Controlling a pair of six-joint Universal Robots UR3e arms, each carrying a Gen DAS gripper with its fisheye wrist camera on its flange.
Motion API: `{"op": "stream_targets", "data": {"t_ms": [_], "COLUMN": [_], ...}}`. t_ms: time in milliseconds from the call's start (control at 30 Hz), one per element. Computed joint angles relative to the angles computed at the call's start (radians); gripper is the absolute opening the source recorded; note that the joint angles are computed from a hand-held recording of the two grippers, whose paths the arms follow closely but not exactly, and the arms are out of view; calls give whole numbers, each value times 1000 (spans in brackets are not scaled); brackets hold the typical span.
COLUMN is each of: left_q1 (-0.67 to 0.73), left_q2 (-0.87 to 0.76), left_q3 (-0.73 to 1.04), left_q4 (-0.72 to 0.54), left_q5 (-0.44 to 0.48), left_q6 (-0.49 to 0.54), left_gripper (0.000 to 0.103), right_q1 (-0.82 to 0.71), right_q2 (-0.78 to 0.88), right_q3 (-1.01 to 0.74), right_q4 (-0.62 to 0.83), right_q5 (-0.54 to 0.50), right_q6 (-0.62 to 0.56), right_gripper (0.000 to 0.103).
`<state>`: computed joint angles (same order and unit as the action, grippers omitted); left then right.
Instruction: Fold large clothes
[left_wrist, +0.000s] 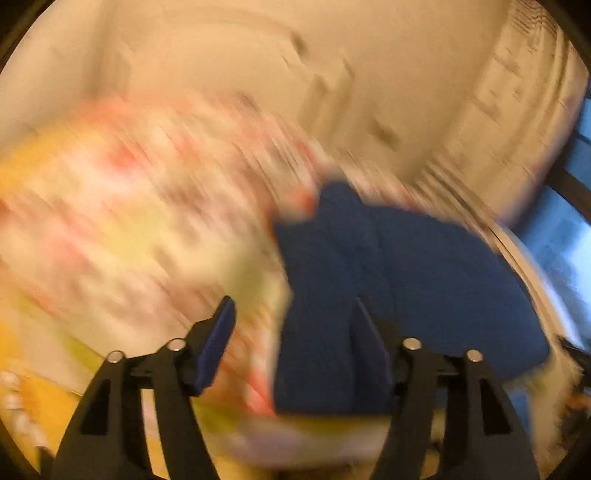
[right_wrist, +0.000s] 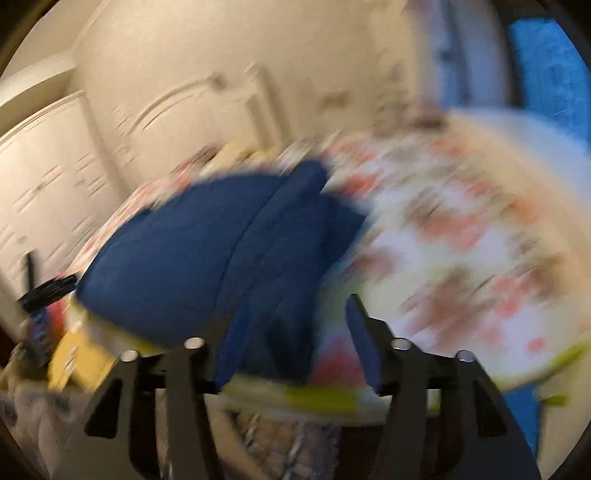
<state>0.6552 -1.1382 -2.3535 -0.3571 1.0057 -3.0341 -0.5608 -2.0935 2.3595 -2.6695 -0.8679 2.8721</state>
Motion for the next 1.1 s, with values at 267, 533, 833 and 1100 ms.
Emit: {"op": "stream_targets", "data": {"t_ms": [267,533,833,1100], "left_q1": [-579,-796,-748,-725], "left_q2": [-393,-948,-1017,-973], "left_q3": [566,1178,1045,1157], "left_q4": [7,-263,-103,-255], "left_q5": [394,691,652,591], "left_q6": [-85,-60,-33,11], "left_gripper": [101,101,101,101], "right_q1": [643,893,834,850], "right_q2": [592,1188,1241,1244], "right_q3": [-658,-1386,-1332,-1533], "right_q4": [-119,261,198,393], "right_q5": [-413,-647,-543,-632], "right_q6": [142,40,78,10], "right_gripper": [87,87,91,75]}}
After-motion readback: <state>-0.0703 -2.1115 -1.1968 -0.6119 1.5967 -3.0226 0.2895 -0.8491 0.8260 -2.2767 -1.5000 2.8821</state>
